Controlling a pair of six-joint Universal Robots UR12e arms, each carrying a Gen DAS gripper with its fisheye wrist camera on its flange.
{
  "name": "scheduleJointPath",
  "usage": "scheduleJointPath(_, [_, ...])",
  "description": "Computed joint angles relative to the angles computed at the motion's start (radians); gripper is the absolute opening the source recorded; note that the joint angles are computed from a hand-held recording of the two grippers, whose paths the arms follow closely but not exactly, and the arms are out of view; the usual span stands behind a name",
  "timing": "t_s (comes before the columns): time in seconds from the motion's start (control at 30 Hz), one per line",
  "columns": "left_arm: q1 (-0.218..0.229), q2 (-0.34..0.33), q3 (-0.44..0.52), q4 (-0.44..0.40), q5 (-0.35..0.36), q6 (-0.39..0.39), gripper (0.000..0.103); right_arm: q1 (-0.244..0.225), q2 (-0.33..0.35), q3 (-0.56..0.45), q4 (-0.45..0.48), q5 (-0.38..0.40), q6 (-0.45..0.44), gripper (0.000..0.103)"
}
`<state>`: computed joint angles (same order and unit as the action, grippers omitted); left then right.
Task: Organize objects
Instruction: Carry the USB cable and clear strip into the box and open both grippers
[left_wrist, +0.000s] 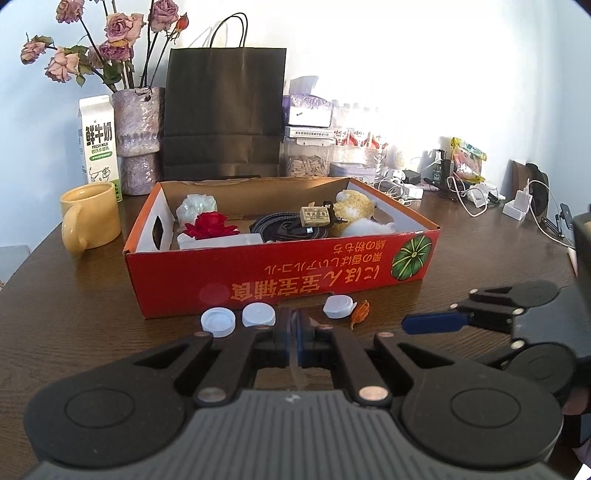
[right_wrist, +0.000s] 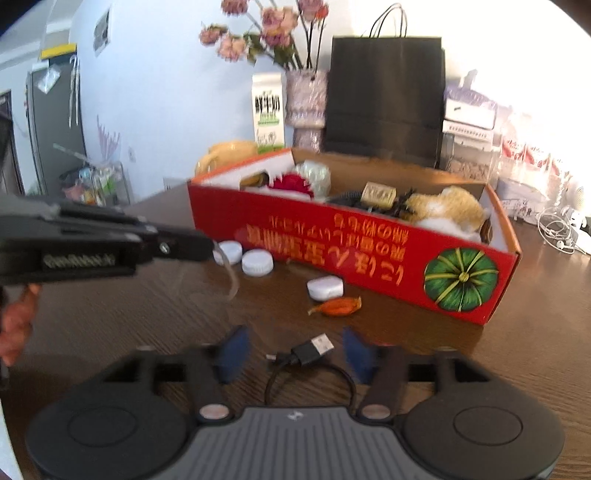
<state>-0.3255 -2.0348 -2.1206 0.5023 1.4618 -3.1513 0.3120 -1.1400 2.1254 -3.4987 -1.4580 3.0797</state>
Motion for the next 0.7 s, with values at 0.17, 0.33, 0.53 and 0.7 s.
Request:
scheduleJointPath(0.17, [0.005,0.002,-0.007,0.003,0.002,-0.011,0.004,0.0,0.001,-0.015,0.058,0.002,-0.011,0.028])
scheduleJointPath(0.33, [0.008,0.005,-0.013,0.009,0.0,-0.016,0.004,0.004,0.003,-0.006,0.033,-0.001,0.001,0.021])
scheduleJointPath(0.53, [0.011,0.007,-0.015,0.026,-0.01,-0.02,0.004,0.004,0.0,0.005,-0.021,-0.016,0.014,0.021])
scheduleJointPath(0.7, [0.01,0.009,-0.009,0.048,-0.018,-0.019,0.004,0.003,-0.006,0.008,-0.06,-0.02,0.022,0.021])
